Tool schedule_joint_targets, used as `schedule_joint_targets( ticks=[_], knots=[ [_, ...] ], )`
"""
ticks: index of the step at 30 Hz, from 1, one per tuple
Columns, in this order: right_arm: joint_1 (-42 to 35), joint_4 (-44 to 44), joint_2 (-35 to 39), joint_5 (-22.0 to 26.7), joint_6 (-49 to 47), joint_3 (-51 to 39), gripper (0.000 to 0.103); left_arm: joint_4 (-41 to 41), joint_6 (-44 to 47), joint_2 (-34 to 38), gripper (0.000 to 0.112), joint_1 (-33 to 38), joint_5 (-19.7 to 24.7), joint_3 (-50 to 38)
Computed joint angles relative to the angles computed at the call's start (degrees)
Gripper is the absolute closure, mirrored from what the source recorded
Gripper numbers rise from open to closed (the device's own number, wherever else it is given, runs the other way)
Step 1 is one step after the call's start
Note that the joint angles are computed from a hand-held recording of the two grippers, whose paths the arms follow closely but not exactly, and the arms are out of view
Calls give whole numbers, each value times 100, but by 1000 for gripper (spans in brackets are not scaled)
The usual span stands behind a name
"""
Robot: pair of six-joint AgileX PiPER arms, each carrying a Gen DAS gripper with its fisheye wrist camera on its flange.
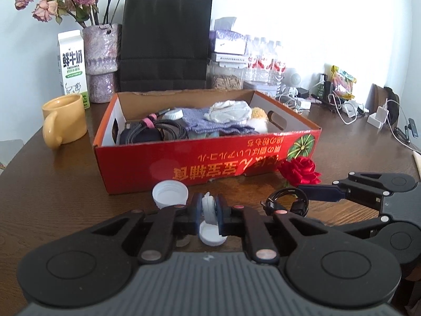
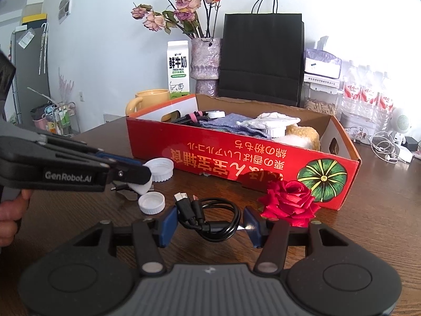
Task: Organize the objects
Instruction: 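Carry the white lid and black USB cable into the red box and lower them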
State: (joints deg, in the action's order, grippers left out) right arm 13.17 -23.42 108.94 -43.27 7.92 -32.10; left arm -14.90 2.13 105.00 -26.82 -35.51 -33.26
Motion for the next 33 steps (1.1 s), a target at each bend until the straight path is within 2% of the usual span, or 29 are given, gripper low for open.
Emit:
schedule_joint_targets(
  ticks=[4,17,33],
  knots=[
    [26,107,-120,-123,-37,22,50,-58,79,-154,100,5,-27,-31],
    [177,425,-357,86,-135,-633,50,-199,231,-312,100,109,22,-633],
    [77,426,351,803,246,-2479,50,-249,254,442,100,416,589,-2373]
  ],
)
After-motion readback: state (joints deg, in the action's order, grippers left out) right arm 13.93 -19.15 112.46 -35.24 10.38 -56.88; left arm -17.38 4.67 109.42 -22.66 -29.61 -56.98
